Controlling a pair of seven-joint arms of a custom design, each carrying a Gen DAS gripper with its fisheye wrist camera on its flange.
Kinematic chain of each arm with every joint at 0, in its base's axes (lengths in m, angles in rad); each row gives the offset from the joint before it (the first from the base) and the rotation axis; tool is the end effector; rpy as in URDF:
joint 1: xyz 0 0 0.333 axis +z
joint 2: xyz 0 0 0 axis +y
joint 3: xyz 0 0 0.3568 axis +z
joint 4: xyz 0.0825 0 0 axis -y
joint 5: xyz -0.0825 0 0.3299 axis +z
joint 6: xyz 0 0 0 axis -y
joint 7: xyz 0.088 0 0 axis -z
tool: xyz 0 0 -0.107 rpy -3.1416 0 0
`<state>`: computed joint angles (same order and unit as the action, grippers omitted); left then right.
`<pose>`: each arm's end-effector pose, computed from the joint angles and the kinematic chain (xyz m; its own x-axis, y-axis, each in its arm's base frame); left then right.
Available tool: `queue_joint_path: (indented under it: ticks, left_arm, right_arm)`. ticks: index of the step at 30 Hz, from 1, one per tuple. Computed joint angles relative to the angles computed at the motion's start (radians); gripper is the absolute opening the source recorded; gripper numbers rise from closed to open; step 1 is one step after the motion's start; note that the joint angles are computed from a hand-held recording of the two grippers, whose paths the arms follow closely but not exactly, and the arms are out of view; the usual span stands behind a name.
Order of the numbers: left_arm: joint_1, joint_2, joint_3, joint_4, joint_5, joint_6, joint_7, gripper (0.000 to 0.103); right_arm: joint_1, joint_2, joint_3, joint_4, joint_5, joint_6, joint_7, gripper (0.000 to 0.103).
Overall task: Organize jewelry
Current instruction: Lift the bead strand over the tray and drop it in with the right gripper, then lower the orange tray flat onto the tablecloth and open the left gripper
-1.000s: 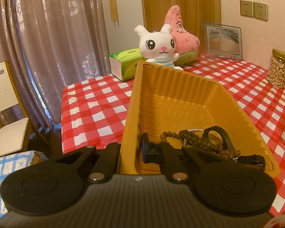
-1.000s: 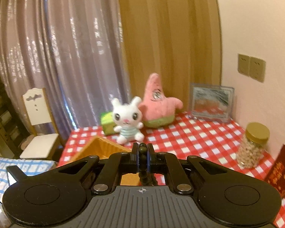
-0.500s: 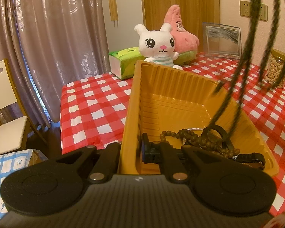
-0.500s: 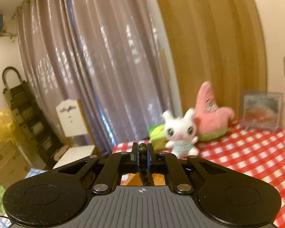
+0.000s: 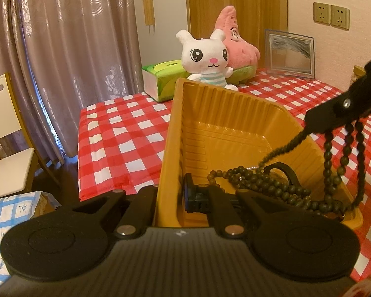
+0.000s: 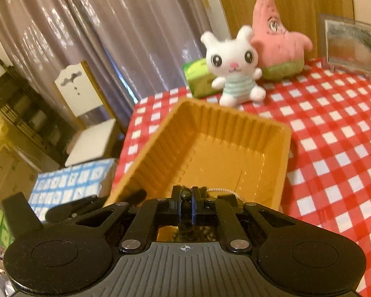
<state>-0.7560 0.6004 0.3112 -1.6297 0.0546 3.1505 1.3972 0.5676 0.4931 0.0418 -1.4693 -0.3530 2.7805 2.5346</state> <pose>0.6168 -0.3657 0.4625 -0.4129 -0.9075 -0.0769 -0.5022 0.2973 -0.8121 0.5821 0.4156 0.5476 0.0657 -0.9187 -0.3894 -0.7399 0.2169 -0.6368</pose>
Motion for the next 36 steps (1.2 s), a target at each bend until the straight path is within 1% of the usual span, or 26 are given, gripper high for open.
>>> queue_joint_path:
  ticks: [1, 3, 4, 5, 6, 8, 9, 10, 12, 14, 15, 16, 17, 20, 23, 25, 26, 28, 30, 31, 33, 36]
  left_arm:
    - [0.000, 0.000, 0.000, 0.000, 0.000, 0.000, 0.000, 0.006]
    - [0.000, 0.000, 0.001, 0.000, 0.001, -0.001, -0.002, 0.006]
    - [0.000, 0.000, 0.000, 0.000, 0.001, -0.001, -0.002, 0.006]
    - [0.000, 0.000, 0.000, 0.000, 0.002, -0.001, -0.002, 0.006]
    - [0.000, -0.001, 0.000, 0.000, 0.002, 0.000, -0.003, 0.006]
    - [0.000, 0.001, 0.001, 0.002, 0.003, -0.001, -0.003, 0.006]
    - [0.001, 0.001, 0.000, 0.002, 0.003, -0.001, -0.003, 0.006]
    - [0.002, 0.001, -0.001, 0.003, 0.002, -0.004, -0.004, 0.006]
    - [0.004, 0.002, -0.004, 0.003, 0.003, -0.004, -0.005, 0.006]
    - [0.004, 0.002, -0.003, 0.003, 0.004, -0.004, -0.006, 0.006]
    - [0.005, 0.002, -0.005, 0.003, 0.004, -0.004, -0.007, 0.006]
    - [0.006, 0.001, -0.007, 0.002, 0.004, -0.004, -0.008, 0.006]
    - [0.007, 0.001, -0.007, 0.002, 0.004, -0.004, -0.009, 0.006]
    - [0.009, 0.001, -0.009, 0.003, 0.005, -0.005, -0.009, 0.006]
    - [0.011, 0.001, -0.011, 0.002, 0.007, -0.005, -0.010, 0.006]
    - [0.011, 0.001, -0.011, 0.003, 0.007, -0.006, -0.010, 0.006]
    - [0.011, 0.001, -0.011, 0.003, 0.008, -0.006, -0.010, 0.006]
    - [0.012, 0.001, -0.012, 0.003, 0.008, -0.006, -0.011, 0.006]
    - [0.013, 0.001, -0.013, 0.003, 0.009, -0.006, -0.011, 0.006]
    - [0.014, 0.000, -0.014, 0.002, 0.009, -0.006, -0.009, 0.006]
    - [0.014, 0.001, -0.014, 0.003, 0.009, -0.007, -0.010, 0.006]
    - [0.014, 0.001, -0.015, 0.004, 0.010, -0.007, -0.012, 0.005]
  right_arm:
    - [-0.004, 0.001, 0.003, -0.011, 0.002, 0.027, 0.001, 0.007]
    - [0.007, 0.000, -0.016, -0.024, -0.016, 0.070, 0.018, 0.007]
    - [0.035, -0.005, -0.058, -0.039, -0.057, 0.110, 0.055, 0.007]
    - [0.054, -0.001, -0.086, -0.031, -0.087, 0.132, 0.080, 0.007]
    - [0.067, -0.004, -0.112, -0.039, -0.120, 0.177, 0.105, 0.007]
    - [0.080, -0.002, -0.141, -0.033, -0.155, 0.229, 0.135, 0.007]
    - [0.092, -0.001, -0.160, -0.027, -0.170, 0.237, 0.150, 0.007]
    - [0.092, 0.000, -0.161, -0.019, -0.176, 0.224, 0.151, 0.007]
    - [0.063, -0.004, -0.114, -0.006, -0.152, 0.152, 0.115, 0.008]
    - [0.038, -0.015, -0.070, -0.015, -0.121, 0.076, 0.081, 0.018]
    - [0.033, -0.021, -0.059, -0.025, -0.113, 0.050, 0.075, 0.034]
    - [0.033, -0.035, -0.058, -0.052, -0.113, 0.035, 0.081, 0.045]
    - [0.031, -0.051, -0.056, -0.089, -0.117, 0.037, 0.091, 0.046]
    - [0.000, -0.092, -0.007, -0.181, -0.080, 0.018, 0.069, 0.046]
    - [-0.021, -0.135, 0.025, -0.284, -0.050, 0.040, 0.062, 0.046]
    - [-0.029, -0.149, 0.038, -0.319, -0.032, 0.045, 0.055, 0.044]
    - [-0.035, -0.152, 0.046, -0.336, -0.022, 0.055, 0.048, 0.042]
    - [-0.046, -0.154, 0.060, -0.355, 0.004, 0.081, 0.036, 0.023]
    - [-0.057, -0.147, 0.071, -0.360, 0.030, 0.104, 0.023, 0.017]
    - [-0.067, -0.139, 0.082, -0.357, 0.049, 0.110, 0.006, 0.016]
    - [-0.062, -0.125, 0.077, -0.344, 0.059, 0.131, 0.002, 0.014]
    - [-0.049, -0.099, 0.062, -0.307, 0.067, 0.132, 0.008, 0.013]
